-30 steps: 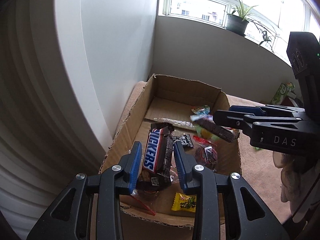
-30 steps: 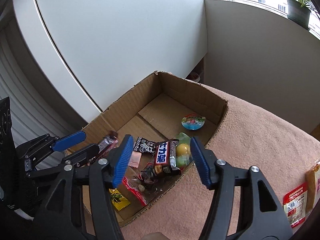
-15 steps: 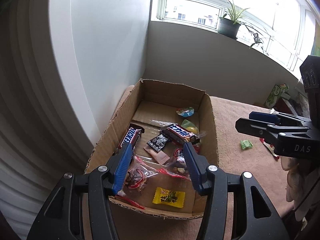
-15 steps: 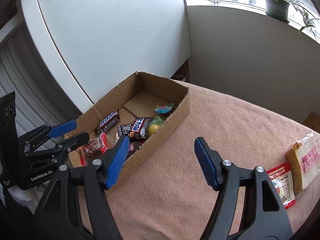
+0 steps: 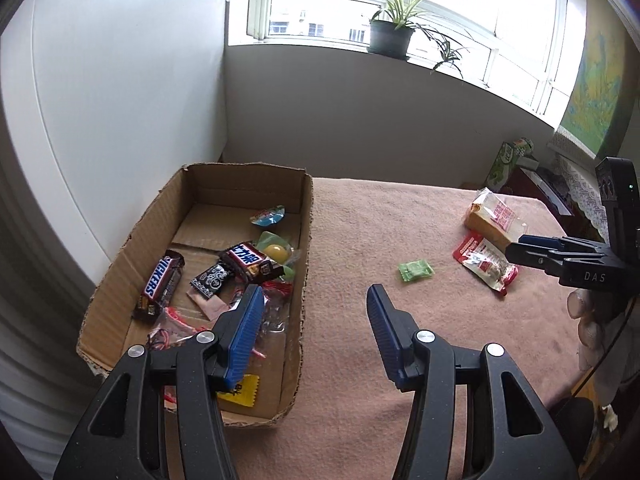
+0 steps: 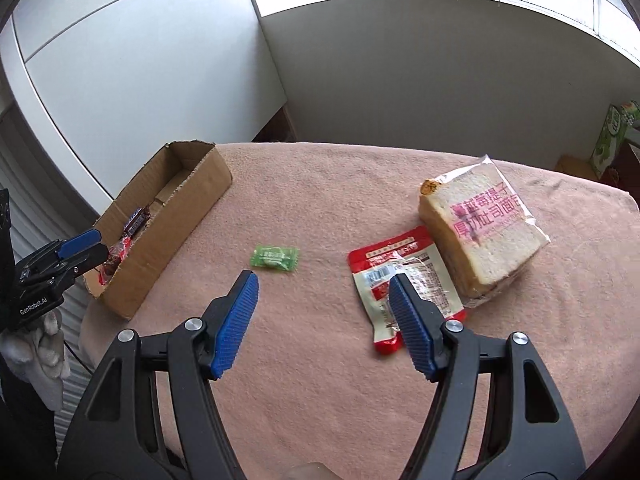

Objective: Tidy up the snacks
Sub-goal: 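Move both open tools over the green candy and red pouch, then grasp the green wrapped candy with the left tool while the right grasps the red-and-white pouch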

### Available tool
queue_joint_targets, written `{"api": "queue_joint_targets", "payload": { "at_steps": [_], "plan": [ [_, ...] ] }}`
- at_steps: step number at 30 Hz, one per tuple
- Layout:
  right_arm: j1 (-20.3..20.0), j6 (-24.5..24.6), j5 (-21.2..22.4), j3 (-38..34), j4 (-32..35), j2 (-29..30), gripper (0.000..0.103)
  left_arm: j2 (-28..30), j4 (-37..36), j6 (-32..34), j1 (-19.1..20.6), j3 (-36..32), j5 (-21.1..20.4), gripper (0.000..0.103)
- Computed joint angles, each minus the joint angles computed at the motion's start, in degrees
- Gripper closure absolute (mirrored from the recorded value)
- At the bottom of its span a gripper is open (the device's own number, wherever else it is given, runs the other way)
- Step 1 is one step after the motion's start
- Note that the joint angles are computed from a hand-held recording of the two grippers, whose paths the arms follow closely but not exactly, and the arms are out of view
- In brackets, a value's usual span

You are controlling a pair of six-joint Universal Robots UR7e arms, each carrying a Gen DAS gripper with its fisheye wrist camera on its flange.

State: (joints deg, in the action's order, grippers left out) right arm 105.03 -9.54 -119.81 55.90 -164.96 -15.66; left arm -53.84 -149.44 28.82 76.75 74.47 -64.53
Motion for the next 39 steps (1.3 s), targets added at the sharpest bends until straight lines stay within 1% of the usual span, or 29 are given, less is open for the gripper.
{"api": "queue_joint_targets", "payload": {
  "at_steps": [3,6,8,11,14,16,19,25,29,34,36,39],
  "plan": [
    [-2.01,2.93,1.45,4.23,-0.76,-3.39,0.033,0.58,0.73,0.04,-0.57,0.43,-0.44,0.050],
    [-3.68,4.33,3.08,6.91,-1.10,-5.71,0.033,1.32,1.57,0.23,-1.08,0.55,-0.70,0.050],
    [-4.60,5.36,4.37,7.30,0.04,-6.54,0.033,1.98,2.21,0.68,-1.42,0.41,-0.75,0.050],
    [-6.13,7.11,8.05,6.92,3.64,-7.23,0.033,3.35,3.46,1.06,-2.00,-0.54,-0.65,0.050],
    [-7.28,8.58,11.12,6.07,6.29,-7.14,0.033,5.34,6.78,0.96,-2.30,-3.16,-1.31,0.050],
    [-7.96,9.34,12.68,5.60,7.68,-7.04,0.033,7.09,11.00,-0.36,-2.17,-6.26,-2.80,0.050],
    [-8.42,10.16,14.73,4.73,8.88,-6.42,0.033,10.28,14.70,-2.27,-2.13,-10.86,-3.26,0.050],
    [-8.43,9.85,14.57,3.49,9.99,-5.47,0.033,17.17,19.77,-6.19,-1.89,-20.46,-3.62,0.050],
    [-8.06,9.57,13.64,2.20,10.29,-4.60,0.033,21.34,23.20,-7.24,-1.55,-26.65,-2.94,0.050],
    [-7.73,9.60,12.34,1.34,10.65,-4.08,0.033,24.81,30.35,-9.53,-0.74,-33.16,-3.90,0.050],
    [-7.46,9.00,12.11,0.63,11.53,-3.71,0.033,24.42,31.30,-8.68,-0.71,-32.34,-3.86,0.051],
    [-6.99,8.12,11.82,-0.94,13.53,-2.90,0.032,22.67,30.36,-6.19,-1.10,-28.55,-2.96,0.052]
  ]
}}
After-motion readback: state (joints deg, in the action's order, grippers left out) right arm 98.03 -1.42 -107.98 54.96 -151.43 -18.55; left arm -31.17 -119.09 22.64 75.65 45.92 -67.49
